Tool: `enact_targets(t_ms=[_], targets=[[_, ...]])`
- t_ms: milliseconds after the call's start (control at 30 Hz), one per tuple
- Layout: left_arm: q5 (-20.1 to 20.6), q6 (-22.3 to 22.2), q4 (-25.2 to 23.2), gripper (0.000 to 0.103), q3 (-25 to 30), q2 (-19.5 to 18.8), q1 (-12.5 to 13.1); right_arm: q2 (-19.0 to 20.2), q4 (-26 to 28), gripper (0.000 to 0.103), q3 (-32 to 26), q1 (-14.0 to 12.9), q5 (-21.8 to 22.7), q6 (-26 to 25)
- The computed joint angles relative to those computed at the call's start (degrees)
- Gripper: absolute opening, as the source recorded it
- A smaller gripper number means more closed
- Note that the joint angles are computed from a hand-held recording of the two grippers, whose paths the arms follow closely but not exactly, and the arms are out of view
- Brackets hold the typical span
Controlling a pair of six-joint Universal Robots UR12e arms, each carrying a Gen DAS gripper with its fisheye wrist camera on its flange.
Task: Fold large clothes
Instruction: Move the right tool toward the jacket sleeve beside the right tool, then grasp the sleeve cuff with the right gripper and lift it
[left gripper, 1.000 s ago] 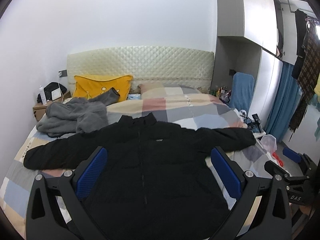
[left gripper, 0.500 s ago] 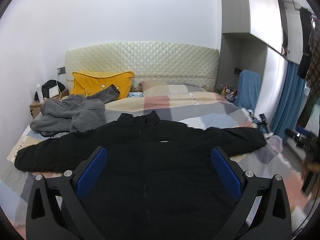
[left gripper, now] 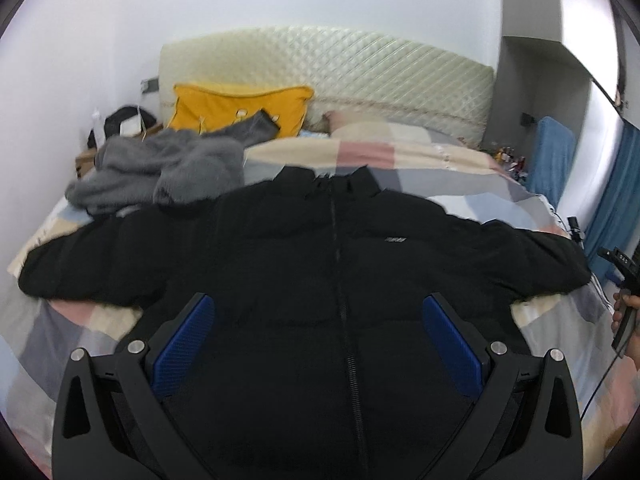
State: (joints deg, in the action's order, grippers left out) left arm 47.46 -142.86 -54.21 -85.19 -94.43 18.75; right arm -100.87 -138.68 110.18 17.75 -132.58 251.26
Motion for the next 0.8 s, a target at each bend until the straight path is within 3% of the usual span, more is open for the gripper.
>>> enact_targets(t_ms=[100,167,267,433,567,667,733,767,800], targets=[[0.1,-2.9,3.6,0.103,-1.0,-1.3,-0.3,-2.0,0.3,0.093,3.5,-3.0,2.4,9.6],[1.2,-3.4,3.0,0.103,-0.6,-2.2,-0.9,-3.3,-2.3,0.093,6.2,-4.4,2.0,14.4],[3.5,-3.5,2.6,0.103,0.0,-3.2,-1.6,-4.3,-4.5,0.093,8.4,-6.0,1.9,16.2],[5.7,-4.7,2.3,0.103,0.7,-4.4,-2.1,-4.5,-1.9,0.093,9.0,-9.3,4.0,18.2],[6.0,-4.8,2.2,0.103,0.7,-4.6,-2.2,-3.0,-4.8,0.093,8.8,-10.6,3.2,15.3],[6.6,-4.8,2.7,0.103,0.4,-4.6,-2.4,-2.1,-9.3,0.074,8.7,-10.9,2.9,13.0],[7.2,-4.2,2.6,0.103,0.4,-4.7,-2.7,-2.0,-9.7,0.045,8.5,-11.6,3.3,11.7],[7.5,-3.8,2.5,0.103,0.3,-4.7,-2.8,-2.1,-7.9,0.035,7.7,-11.4,2.9,11.6],[7.8,-3.5,2.5,0.103,0.3,-4.7,-2.9,-2.2,-6.5,0.019,7.2,-11.2,2.3,11.6]])
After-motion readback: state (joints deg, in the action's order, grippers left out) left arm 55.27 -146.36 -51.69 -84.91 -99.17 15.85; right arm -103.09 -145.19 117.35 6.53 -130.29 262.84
